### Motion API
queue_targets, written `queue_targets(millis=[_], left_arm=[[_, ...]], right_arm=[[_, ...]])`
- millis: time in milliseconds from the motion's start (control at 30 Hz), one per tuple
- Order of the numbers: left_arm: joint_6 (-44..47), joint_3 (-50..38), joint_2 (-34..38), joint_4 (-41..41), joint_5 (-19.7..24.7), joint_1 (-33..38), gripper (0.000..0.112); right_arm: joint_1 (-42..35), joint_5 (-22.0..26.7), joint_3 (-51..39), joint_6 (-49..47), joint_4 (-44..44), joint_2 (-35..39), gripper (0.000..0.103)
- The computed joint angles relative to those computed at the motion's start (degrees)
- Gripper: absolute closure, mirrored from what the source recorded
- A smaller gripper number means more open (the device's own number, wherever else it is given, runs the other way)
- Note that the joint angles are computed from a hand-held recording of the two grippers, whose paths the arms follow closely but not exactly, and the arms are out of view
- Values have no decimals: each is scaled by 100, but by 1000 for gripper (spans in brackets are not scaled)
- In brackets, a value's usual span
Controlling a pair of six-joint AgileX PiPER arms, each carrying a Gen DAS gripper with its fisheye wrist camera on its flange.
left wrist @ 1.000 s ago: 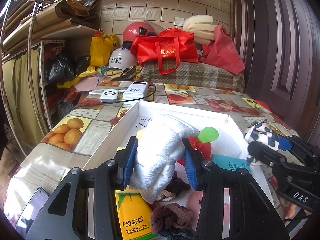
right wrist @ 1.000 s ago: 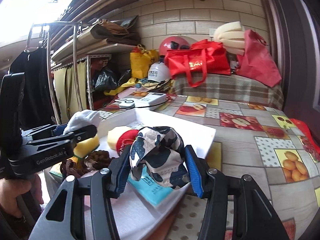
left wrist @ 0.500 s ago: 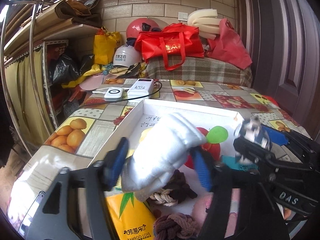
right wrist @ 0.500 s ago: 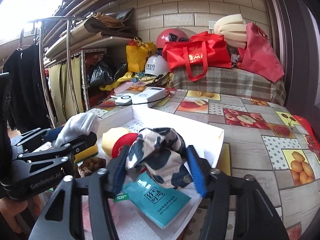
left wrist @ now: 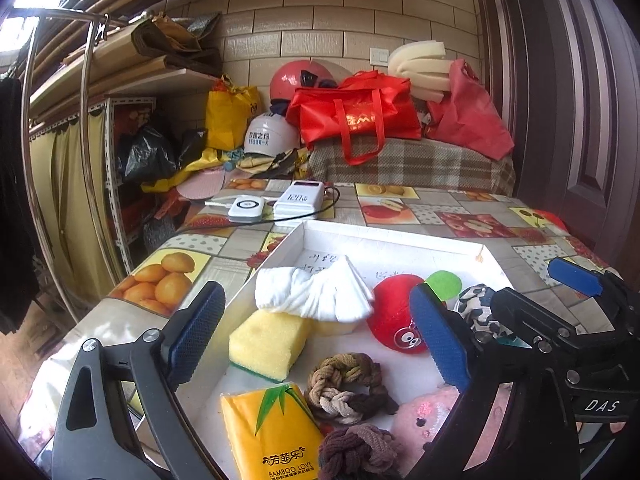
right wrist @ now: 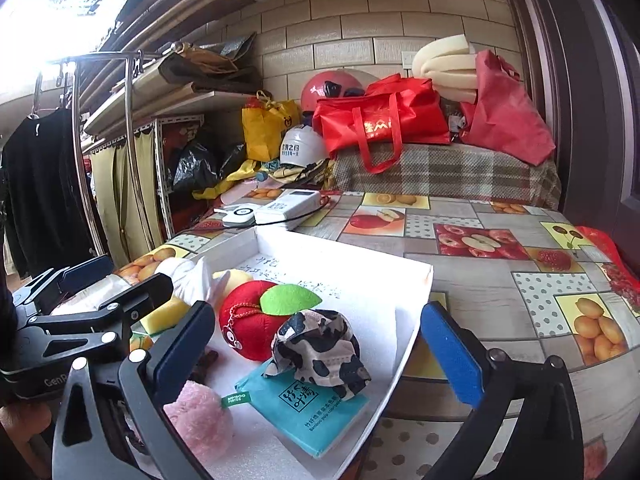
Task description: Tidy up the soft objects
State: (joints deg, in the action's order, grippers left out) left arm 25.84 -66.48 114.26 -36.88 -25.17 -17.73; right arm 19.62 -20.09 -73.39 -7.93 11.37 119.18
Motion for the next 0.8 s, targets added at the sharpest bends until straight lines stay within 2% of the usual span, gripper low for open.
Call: queue_targets(millis=[100, 233, 300, 333, 400, 467, 567, 600, 733, 800], left_arm=[[-406, 268, -96, 456, -387, -50, 11], [-891, 418, -209, 1073, -266, -66, 10], [-805, 531, -291, 1070, -259, -170, 10], [-732, 583, -330, 1026, -262, -227, 10], [-335, 719, -434, 638, -297, -425, 10], [145, 806, -528, 23, -256, -628, 10], [549, 981, -724, -642, -290, -895, 10], [516, 1118, -807, -719, -451, -993, 10], [156, 1715, -1146, -475, -1056, -1358, 10], [393, 1912, -1245, -718, -1444, -1637, 10]], right_arm=[[58, -641, 455, -190, 208, -172, 0], [96, -883, 919, -728, 674, -448, 0], [167, -1113, 1170, -1310, 1404, -600, 0], [233, -1351, 1341, -1650, 1951, -692, 0], [237, -1428, 1477, -2103, 2646, -802, 0], [72, -1294, 1742, -1841, 2553, -1027, 0], [-84, -1510, 2265, -1457, 2450, -1397, 0], [-114, -1650, 2443, -1349, 2430, -1513, 0], [-4, -2764, 3344, -1226, 2540, -1980, 0], [-46, -2967, 3683, -1048, 2396, -2148, 0]])
